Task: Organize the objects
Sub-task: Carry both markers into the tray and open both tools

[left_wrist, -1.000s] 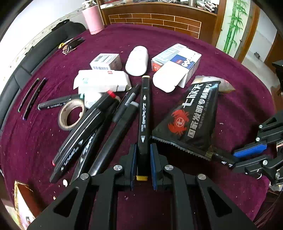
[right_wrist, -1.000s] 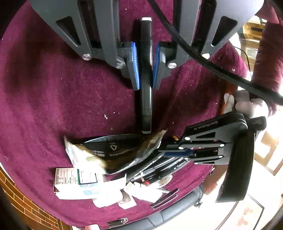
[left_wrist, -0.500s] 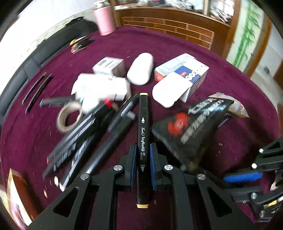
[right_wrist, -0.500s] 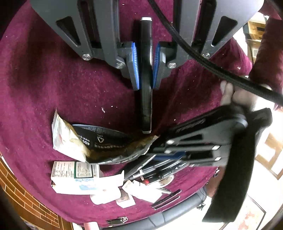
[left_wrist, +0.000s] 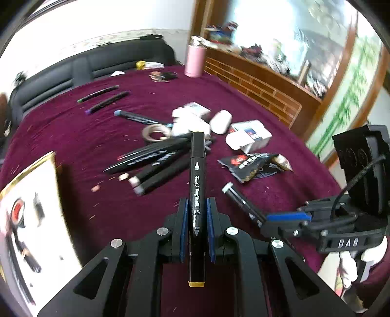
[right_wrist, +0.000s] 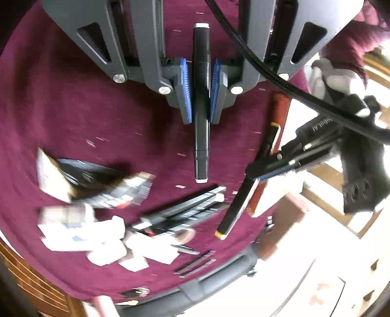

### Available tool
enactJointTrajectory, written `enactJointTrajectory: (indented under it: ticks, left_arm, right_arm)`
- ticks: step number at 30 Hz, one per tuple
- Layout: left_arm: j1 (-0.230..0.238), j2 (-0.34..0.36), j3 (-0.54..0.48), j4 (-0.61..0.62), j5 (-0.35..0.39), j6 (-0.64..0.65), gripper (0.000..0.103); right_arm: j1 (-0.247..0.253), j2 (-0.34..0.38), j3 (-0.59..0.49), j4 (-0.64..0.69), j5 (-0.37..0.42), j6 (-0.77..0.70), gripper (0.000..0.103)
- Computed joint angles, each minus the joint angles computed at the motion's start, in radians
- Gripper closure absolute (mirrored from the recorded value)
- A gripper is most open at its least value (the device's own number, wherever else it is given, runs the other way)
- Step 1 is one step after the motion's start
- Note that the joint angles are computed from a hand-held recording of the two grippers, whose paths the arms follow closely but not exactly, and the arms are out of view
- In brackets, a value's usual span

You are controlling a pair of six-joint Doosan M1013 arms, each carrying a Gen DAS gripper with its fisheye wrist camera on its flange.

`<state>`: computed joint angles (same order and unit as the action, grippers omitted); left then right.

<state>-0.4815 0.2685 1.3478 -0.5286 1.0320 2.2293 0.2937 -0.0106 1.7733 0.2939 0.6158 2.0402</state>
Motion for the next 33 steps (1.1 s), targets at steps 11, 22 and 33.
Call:
enactJointTrajectory:
  ticks: [11,22,33]
  left_arm:
    - [0.144,0.011,-0.012,0.153,-0.073,-0.296,0.092]
    - [0.188,0.126,-0.096,0.26,-0.023,-0.522,0.092]
    - [0.211,0.151,-0.106,0.161,-0.008,-0.491,0.091]
  right_arm:
    - [0.07,0.154,-0.233,0.162,0.048,-0.189,0.09]
    - [0.131,0.411,-0.573,-0.051,0.25,-0.022,0.089]
    - [0.149,0.542,-0.735,-0.244,0.416,0.085,0.09]
